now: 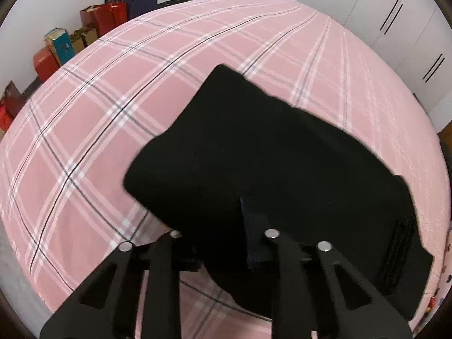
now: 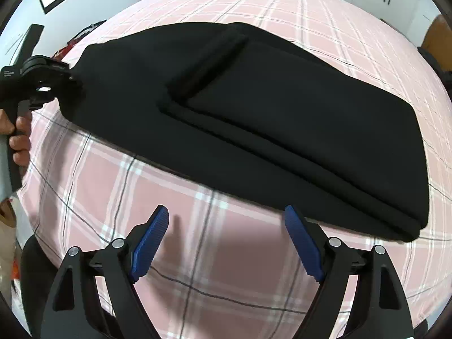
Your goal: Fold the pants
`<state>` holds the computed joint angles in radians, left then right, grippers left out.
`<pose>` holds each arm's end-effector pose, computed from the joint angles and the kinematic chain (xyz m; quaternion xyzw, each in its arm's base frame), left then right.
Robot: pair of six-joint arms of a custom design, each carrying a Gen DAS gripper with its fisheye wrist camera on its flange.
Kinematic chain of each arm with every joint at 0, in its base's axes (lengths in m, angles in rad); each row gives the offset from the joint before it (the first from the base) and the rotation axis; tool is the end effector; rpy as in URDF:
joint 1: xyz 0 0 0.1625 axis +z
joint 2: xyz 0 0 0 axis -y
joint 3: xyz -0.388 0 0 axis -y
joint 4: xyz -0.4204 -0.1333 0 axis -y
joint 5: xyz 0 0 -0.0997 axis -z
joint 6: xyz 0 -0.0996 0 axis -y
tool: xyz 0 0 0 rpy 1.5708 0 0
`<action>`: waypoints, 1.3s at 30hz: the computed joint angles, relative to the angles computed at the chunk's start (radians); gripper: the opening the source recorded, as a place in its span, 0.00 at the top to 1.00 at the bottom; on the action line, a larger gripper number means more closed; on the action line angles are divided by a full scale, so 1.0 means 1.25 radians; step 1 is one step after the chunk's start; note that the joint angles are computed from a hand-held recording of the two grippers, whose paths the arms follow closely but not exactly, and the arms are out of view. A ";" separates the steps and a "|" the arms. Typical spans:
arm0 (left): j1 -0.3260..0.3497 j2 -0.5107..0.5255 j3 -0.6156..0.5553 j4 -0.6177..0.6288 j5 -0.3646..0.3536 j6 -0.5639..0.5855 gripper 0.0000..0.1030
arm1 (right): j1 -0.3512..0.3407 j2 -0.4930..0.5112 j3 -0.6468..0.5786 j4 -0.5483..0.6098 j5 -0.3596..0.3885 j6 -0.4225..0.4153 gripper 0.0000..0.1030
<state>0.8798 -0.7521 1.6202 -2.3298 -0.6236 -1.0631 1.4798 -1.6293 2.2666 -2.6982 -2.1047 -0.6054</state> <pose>-0.2478 -0.6357 0.0381 -0.1399 0.8779 -0.3191 0.3285 0.0420 -0.4492 0.2710 0.1761 -0.9213 0.1327 0.3204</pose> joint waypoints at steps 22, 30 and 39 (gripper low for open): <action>-0.054 0.009 -0.057 0.106 0.031 -0.083 0.84 | -0.364 -0.087 -0.282 0.315 0.373 0.207 0.17; -0.047 0.013 -0.061 0.173 0.037 -0.124 0.84 | -0.337 -0.001 -0.315 0.334 0.414 0.195 0.70; -0.073 -0.018 -0.022 0.100 -0.008 -0.089 0.84 | -0.317 -0.083 -0.325 0.346 0.356 0.132 0.83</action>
